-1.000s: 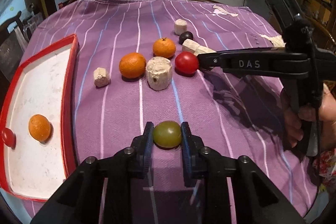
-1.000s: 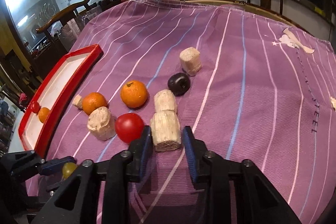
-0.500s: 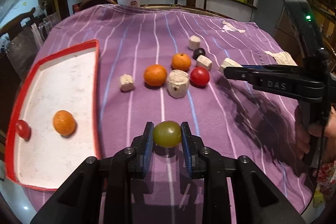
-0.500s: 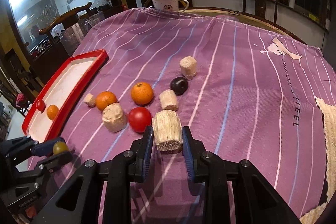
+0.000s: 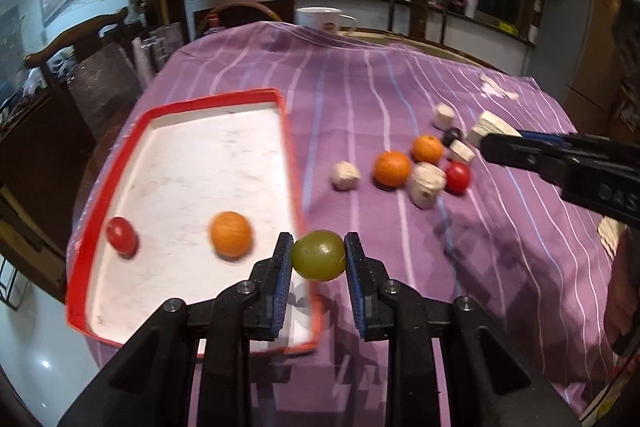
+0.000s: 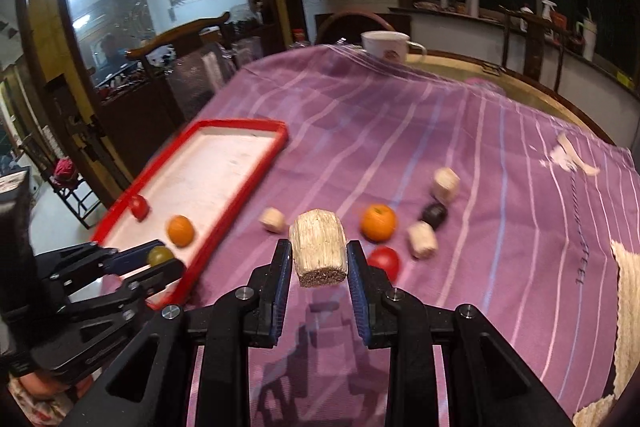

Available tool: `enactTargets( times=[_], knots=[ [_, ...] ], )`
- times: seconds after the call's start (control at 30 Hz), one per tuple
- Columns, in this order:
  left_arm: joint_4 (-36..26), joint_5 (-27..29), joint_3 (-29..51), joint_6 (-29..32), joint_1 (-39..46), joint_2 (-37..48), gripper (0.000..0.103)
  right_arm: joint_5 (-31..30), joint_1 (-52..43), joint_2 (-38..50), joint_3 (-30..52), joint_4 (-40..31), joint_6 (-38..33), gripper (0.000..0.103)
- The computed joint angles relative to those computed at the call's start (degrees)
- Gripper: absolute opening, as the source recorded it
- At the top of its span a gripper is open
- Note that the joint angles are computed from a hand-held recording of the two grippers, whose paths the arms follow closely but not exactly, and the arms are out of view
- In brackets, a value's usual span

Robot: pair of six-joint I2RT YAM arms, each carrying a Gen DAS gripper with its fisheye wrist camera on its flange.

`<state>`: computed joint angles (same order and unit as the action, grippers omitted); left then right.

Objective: Organize fruits
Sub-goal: 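Carry grape and wooden cylinder into the tray and open both tools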

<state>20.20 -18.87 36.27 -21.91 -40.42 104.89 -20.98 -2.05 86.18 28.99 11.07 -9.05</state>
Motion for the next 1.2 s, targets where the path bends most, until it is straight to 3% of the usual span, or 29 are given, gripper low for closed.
enactTargets(
  times=[0.13, 0.27, 0.5, 0.77, 0.83, 1.0, 1.2],
  knots=[
    [-1.4, 4.9, -0.9, 3.4, 7.5, -4.6, 0.025, 1.4, 5.5, -0.2, 3.5, -2.6, 3.0, 0.030],
    [-6.8, 9.1, 4.0, 7.7, 17.3, -4.9, 0.025, 2.0, 10.5, 3.1, 9.2, -3.7, 6.4, 0.030],
    [-15.1, 16.6, 19.9, 8.6, 29.3, 9.1, 0.025, 3.0, 18.6, 20.4, 23.2, -2.5, 13.1, 0.030],
    [-19.8, 19.9, 28.1, 7.0, 32.2, 18.3, 0.026, 6.2, 23.3, 35.8, 35.5, -5.2, 15.5, 0.030],
    [-20.2, 20.5, 29.0, 6.8, 32.4, 19.5, 0.031, 6.7, 23.8, 37.4, 36.8, -5.3, 15.8, 0.030],
    [-18.7, 21.2, 28.0, 6.4, 32.5, 18.9, 0.061, 6.8, 24.4, 39.5, 38.6, -5.5, 16.0, 0.032],
    [-15.4, 20.8, 22.5, 5.2, 32.4, 13.2, 0.063, 3.2, 22.1, 34.9, 33.1, -2.1, 18.4, 0.032]
  ],
)
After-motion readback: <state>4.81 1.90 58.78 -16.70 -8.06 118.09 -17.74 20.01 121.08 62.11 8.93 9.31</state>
